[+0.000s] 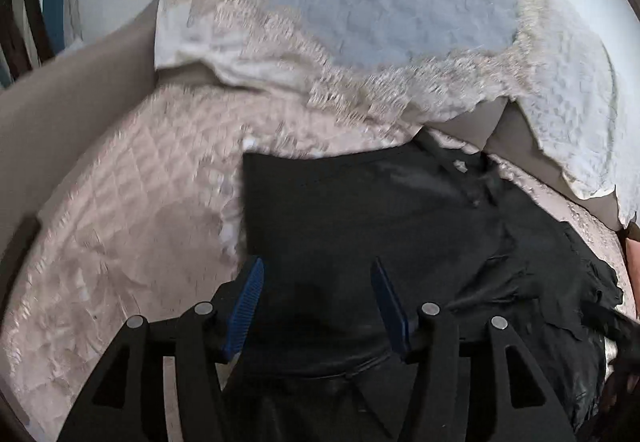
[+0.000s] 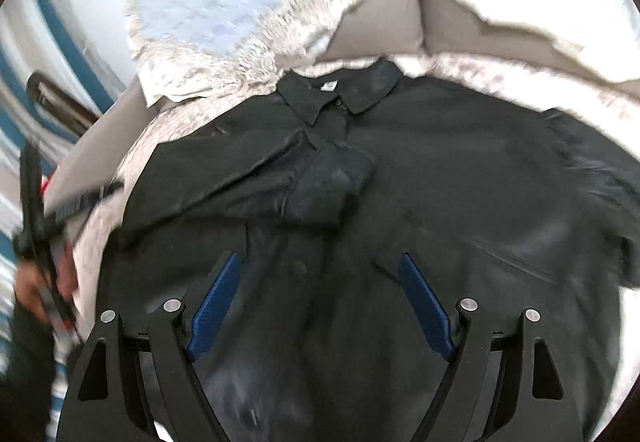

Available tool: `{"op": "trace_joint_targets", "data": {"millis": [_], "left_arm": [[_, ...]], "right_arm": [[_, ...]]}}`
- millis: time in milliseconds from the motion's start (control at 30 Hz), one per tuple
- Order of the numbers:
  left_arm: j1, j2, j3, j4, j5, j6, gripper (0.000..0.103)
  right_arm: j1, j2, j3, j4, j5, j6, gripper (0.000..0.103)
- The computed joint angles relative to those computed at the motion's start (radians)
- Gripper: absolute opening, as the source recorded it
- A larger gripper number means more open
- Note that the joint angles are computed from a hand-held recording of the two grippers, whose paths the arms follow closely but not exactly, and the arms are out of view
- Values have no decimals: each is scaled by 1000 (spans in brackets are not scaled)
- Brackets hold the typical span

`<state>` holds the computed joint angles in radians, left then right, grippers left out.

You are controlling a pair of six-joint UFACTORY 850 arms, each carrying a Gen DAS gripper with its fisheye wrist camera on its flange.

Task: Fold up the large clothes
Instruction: 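Fold the held sleeve across the jacket front and open the left tool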

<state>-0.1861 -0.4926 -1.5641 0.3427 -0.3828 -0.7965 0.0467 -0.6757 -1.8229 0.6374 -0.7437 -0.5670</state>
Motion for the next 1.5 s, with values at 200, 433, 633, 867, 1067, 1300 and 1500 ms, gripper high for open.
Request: {"op": "trace_joint_targets", "data": {"millis": [200,433,633,867,1067,1300,1500], "left_arm": [[1,-59,-9,-44,-32,50,52],[8,-69,2,66,-25,-43,52],[4,6,75,135,-2,-111,52],[-3,-54,9,105,-57,-51,54],[-5,-20,46,127,-73,-93,54],[-97,130,184,345,-52,-309,55],[-208,176,235,347,-32,-312,58]], "right_arm": [[42,-285,-372,-135,-173,198,31],[46,-336,-471,-169,-200,228,14],[34,-169,-219,-140,-47,119,19],[57,-320,-427,-241,-145,207,20],[23,-169,-228,-180,-61,105,28],[-79,131,188,51,60,-112,49],[-164,299,408,130,131,-177,57]]}}
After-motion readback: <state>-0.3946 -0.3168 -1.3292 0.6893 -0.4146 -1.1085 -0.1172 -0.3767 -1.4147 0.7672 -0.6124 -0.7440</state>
